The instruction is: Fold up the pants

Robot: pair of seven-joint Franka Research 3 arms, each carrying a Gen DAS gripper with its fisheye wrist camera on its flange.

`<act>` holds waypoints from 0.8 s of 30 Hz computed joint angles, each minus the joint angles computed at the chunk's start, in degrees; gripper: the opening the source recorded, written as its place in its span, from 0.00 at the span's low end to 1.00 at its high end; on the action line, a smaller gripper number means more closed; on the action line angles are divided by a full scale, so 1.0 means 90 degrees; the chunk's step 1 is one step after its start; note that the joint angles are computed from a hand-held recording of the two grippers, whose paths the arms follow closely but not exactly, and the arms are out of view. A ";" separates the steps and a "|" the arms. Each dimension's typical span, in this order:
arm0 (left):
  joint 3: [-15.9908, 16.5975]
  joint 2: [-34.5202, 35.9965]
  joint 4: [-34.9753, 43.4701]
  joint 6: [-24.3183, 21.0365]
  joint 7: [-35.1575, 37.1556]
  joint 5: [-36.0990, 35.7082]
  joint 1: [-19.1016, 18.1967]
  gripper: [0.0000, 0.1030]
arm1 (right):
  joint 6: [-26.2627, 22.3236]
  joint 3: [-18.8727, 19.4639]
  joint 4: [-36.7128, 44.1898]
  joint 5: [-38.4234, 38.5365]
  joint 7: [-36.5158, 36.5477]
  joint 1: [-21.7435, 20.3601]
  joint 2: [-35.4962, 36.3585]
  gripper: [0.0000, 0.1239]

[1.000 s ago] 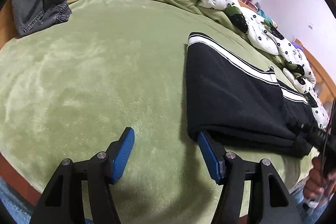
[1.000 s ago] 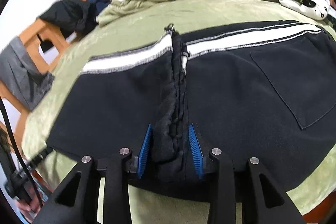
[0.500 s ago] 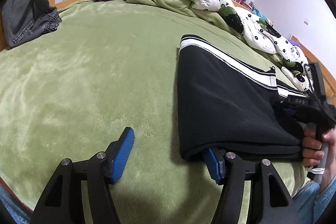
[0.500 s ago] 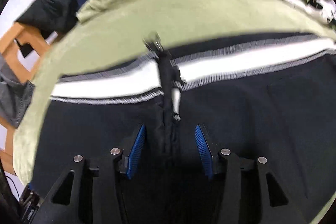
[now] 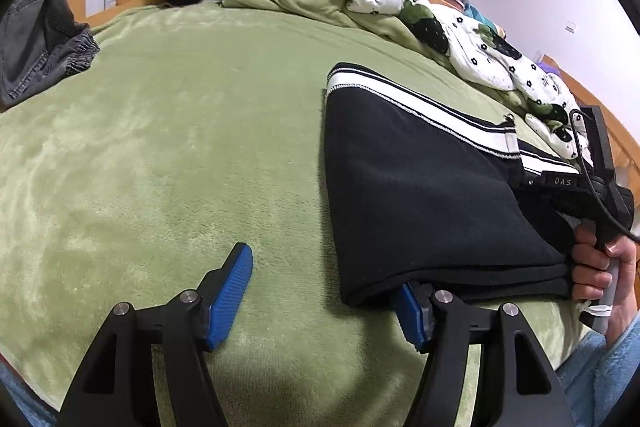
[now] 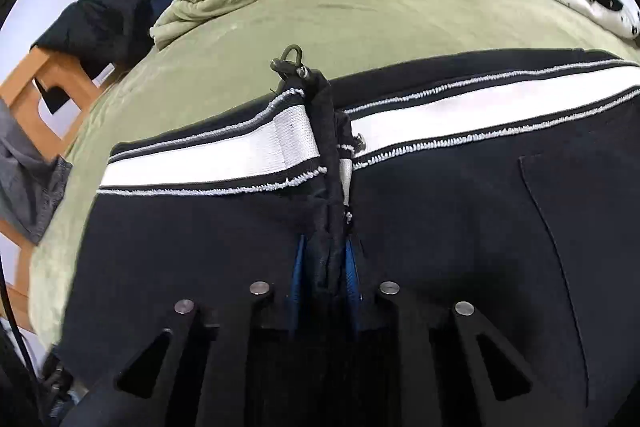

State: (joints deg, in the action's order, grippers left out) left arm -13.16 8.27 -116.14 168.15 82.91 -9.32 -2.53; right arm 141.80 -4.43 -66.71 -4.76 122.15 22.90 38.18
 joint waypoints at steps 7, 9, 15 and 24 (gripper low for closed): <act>-0.0546 -0.0479 0.0198 -0.1550 0.3718 -0.3257 0.0538 0.62 | 0.1290 -0.0220 -0.2126 -0.0611 0.0560 0.0304 -0.1442 0.22; -0.0466 -0.0704 0.0077 -0.1563 0.4388 -0.3806 0.0414 0.62 | 0.1423 -0.0286 -0.2530 -0.0917 0.0737 0.0408 -0.1754 0.24; -0.0058 -0.0414 0.0299 -0.0834 0.3502 -0.3660 -0.0148 0.65 | 0.1052 0.0001 -0.3215 -0.1357 0.0828 0.0405 -0.2269 0.24; 0.0207 0.0202 0.0564 -0.1013 0.0532 -0.0645 -0.0320 0.65 | 0.0895 0.0368 -0.3696 -0.1225 0.0447 0.0093 -0.2596 0.32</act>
